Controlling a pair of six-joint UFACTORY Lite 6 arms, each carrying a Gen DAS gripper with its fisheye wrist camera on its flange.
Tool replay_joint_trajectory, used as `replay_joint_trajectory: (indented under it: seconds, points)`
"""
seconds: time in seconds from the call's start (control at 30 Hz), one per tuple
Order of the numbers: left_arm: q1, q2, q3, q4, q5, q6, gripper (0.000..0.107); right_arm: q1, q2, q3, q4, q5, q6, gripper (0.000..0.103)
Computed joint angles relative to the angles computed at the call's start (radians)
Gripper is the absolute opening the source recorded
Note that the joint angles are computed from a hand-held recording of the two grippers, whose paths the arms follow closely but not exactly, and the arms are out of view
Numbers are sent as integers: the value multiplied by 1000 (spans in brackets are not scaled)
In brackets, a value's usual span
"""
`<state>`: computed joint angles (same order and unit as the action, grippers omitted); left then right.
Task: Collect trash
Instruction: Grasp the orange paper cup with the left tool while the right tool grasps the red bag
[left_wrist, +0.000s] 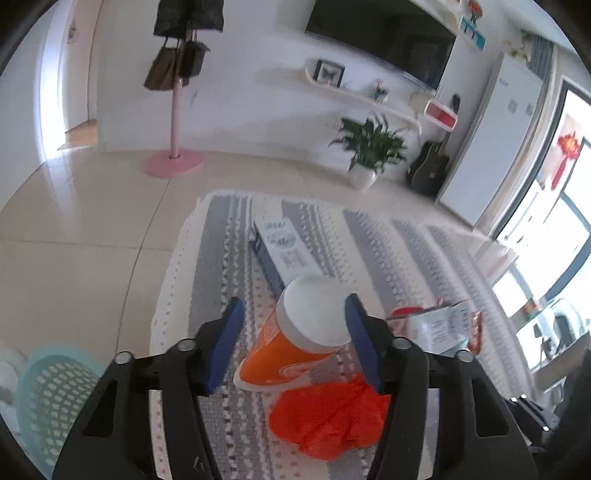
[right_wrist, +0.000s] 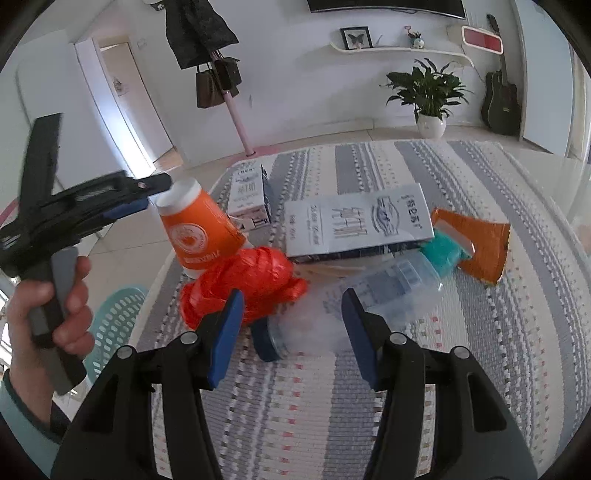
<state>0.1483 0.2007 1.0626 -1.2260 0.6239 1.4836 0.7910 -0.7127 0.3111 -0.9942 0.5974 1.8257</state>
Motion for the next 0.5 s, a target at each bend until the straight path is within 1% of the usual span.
replay_joint_trajectory:
  seconds: [0.03,0.13,0.23,0.3,0.4,0.43,0.5]
  points:
    - [2,12,-2,9,0,1,42,0,-5,-7,0,-6,2,51]
    - [99,14,-34,-10,115,74,42,12,-27,-27,-12,-11,23,51]
    - [199,-44,-127,4,191,140,42,35,-49,-40,-18,6,43,52]
    - [262,-77,-191,34,228,184,42,74,-60,-45,-30,32,75,52]
    - [339,-128,-273,88,233,233,43,132,-80,-53,-37,77,109,52]
    - [366,-139,-290,114,247,246,43,143,-87,-58,-37,81,118,52]
    - [409,-137,-305,171,286,269,49,150,-110,-72,-28,87,117,52]
